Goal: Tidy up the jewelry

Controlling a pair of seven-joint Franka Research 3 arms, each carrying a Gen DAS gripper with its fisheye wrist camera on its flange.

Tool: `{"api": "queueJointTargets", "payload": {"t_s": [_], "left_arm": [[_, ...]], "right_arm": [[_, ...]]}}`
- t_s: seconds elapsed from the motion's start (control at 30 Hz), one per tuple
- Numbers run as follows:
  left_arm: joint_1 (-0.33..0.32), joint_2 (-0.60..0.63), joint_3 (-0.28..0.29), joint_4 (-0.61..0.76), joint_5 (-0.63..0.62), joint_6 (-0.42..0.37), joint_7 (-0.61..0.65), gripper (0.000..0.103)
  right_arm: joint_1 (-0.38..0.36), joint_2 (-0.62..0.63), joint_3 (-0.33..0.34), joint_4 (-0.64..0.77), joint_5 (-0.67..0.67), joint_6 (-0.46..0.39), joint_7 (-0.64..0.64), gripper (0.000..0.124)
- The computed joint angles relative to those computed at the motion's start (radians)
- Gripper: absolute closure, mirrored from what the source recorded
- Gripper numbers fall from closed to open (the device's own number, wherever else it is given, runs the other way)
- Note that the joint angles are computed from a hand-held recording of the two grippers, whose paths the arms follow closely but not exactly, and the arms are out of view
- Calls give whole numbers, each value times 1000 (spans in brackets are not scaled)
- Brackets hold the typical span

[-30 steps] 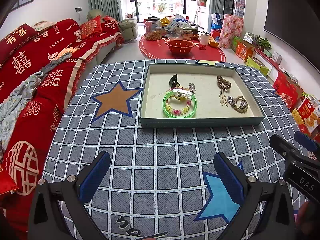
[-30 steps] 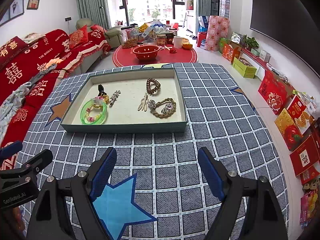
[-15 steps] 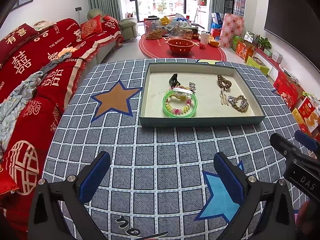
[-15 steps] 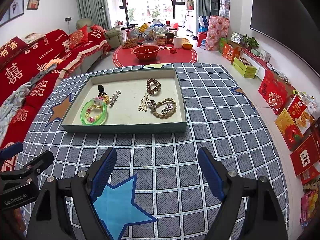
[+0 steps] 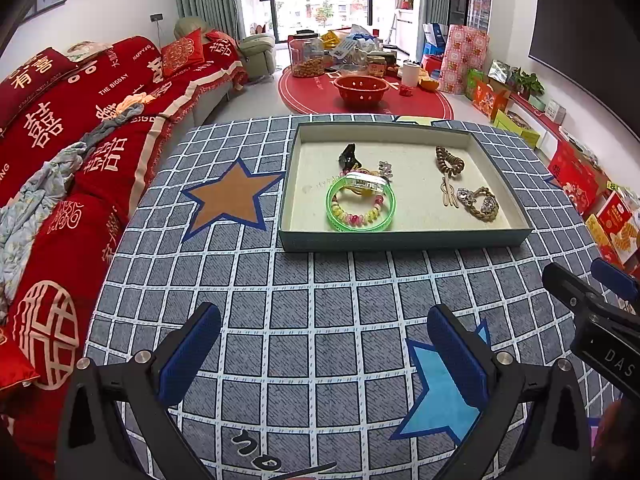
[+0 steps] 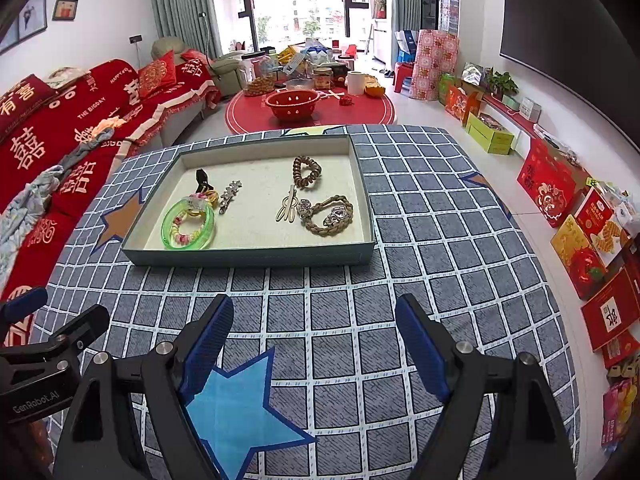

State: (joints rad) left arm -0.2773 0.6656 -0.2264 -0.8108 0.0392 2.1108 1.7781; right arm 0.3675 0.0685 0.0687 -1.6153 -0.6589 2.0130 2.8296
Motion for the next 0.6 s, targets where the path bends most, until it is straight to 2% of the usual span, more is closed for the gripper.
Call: {"api": "queueJointTargets", "payload": {"t_s": [0.6], "left_arm": [[-1,18,-3,32,-11,-29,5,0]], "right_arm": [[10,24,-7,27,17,-8,-1,39]]}}
